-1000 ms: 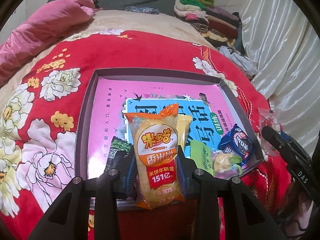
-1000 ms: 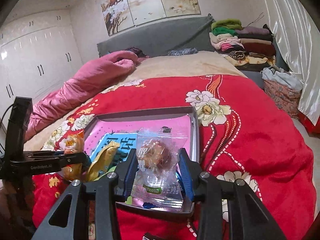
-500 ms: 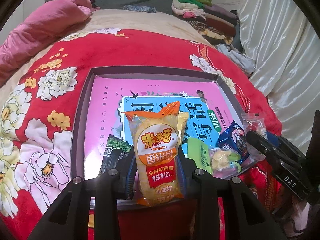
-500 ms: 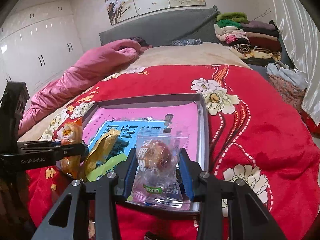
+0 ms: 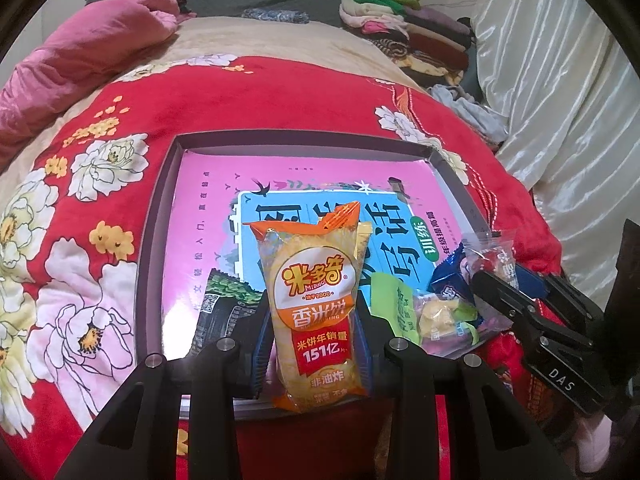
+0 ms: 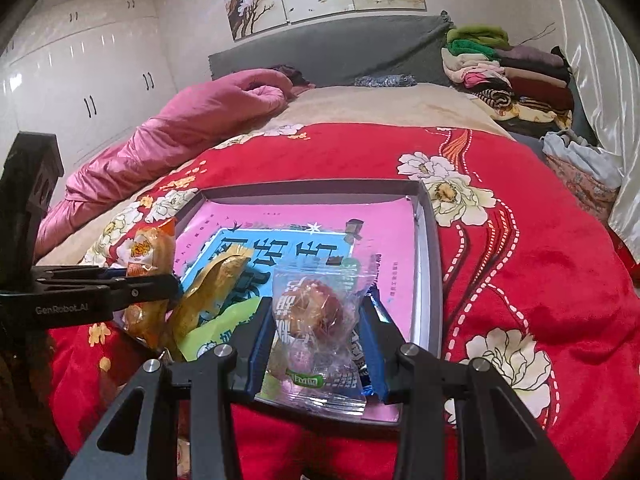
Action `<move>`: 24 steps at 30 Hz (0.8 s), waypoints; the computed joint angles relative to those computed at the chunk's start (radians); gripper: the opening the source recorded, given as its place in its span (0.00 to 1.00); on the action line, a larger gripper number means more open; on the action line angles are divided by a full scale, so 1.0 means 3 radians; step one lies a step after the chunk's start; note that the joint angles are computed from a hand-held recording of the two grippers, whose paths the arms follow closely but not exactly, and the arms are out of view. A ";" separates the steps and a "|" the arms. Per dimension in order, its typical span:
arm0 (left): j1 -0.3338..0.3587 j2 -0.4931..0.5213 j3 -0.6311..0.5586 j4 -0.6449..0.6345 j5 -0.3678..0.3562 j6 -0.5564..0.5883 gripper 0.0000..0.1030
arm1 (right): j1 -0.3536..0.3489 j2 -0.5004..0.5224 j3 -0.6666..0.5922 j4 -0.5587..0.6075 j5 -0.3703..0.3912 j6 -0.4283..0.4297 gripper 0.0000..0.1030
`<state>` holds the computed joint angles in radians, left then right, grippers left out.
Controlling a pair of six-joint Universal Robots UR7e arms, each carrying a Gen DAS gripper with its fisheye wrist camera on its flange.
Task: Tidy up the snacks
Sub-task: 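Lower the orange packet into the tray with the left tool while the right tool lowers the clear bag there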
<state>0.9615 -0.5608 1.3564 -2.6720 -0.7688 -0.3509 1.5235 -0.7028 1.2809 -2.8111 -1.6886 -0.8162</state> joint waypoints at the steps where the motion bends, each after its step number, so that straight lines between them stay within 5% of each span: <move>1: -0.0002 0.0001 0.0000 -0.0005 -0.0001 0.0010 0.35 | -0.0003 -0.0001 0.0000 -0.0004 -0.0001 0.0008 0.40; 24: -0.0019 -0.0003 0.0005 0.0019 0.0003 0.0046 0.36 | -0.0009 -0.0015 0.0015 0.0021 0.0004 0.0045 0.41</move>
